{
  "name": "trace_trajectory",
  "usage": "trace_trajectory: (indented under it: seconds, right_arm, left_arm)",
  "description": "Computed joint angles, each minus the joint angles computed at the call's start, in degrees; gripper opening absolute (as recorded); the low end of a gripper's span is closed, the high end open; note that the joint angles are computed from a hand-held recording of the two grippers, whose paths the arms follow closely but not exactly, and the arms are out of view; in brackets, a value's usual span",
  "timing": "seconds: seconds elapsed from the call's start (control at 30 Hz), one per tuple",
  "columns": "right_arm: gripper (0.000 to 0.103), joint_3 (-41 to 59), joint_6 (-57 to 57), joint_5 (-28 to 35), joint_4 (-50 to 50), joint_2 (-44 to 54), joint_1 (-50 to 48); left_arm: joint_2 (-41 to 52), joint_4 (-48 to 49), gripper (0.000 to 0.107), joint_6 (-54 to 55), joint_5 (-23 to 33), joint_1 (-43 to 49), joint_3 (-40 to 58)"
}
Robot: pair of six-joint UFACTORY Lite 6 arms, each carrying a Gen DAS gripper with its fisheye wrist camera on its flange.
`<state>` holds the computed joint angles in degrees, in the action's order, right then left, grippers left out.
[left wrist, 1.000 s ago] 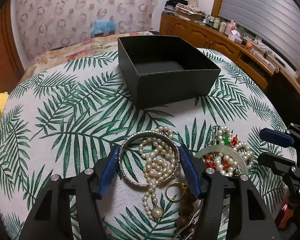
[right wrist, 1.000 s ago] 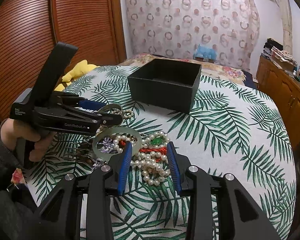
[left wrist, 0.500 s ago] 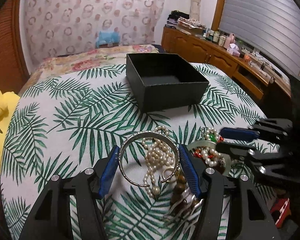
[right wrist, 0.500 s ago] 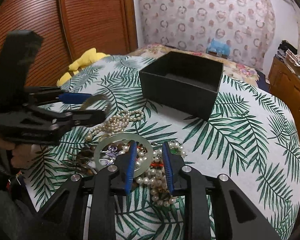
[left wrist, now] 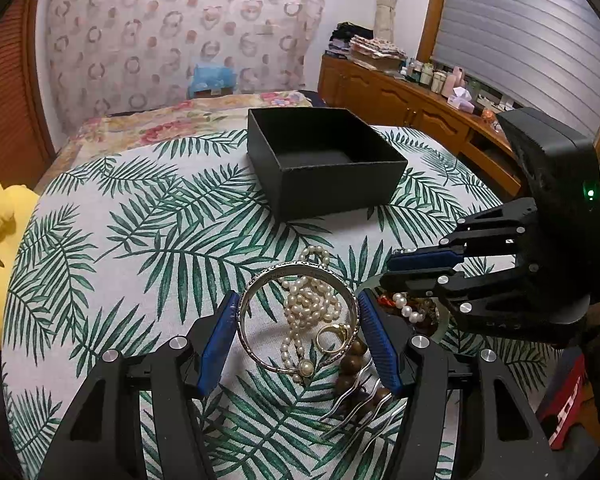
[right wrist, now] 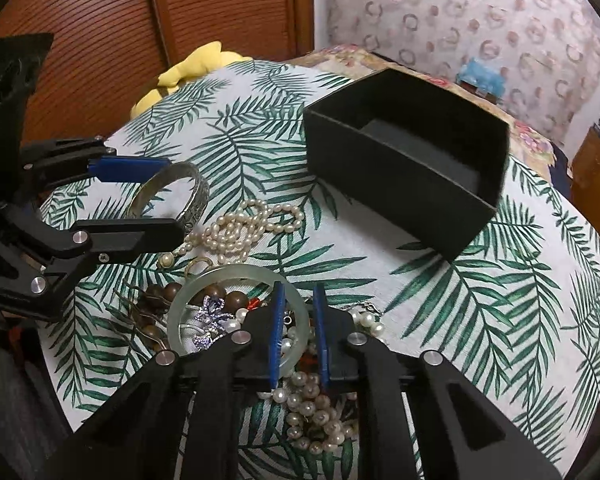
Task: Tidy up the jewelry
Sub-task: 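Lift the silver bangle with the left tool while the right tool lifts the jade bangle, then lower the silver bangle into the box with the left tool while the right tool carries the jade bangle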
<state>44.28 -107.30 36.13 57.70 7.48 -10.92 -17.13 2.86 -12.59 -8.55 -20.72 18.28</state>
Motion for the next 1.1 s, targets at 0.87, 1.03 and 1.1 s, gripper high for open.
trace_trajectory:
  seconds: [0.87, 1.03, 1.1]
  right_arm:
    - [0.008, 11.9, -4.4, 9.7, 10.0, 0.1, -11.7]
    - [0.008, 17.9, -1.9, 7.9, 11.2, 3.9, -11.2]
    - [0.008, 20.2, -0.9, 7.1, 11.5, 5.7, -11.0]
  left_arm:
    - [10.0, -9.5, 0.058, 12.2, 4.2, -0.3, 16.9]
    - [16.7, -16.6, 0.058, 20.1, 5.6, -0.1, 25.0]
    - [19.5, -14.4, 0.058, 18.0, 6.5, 0.3, 28.6]
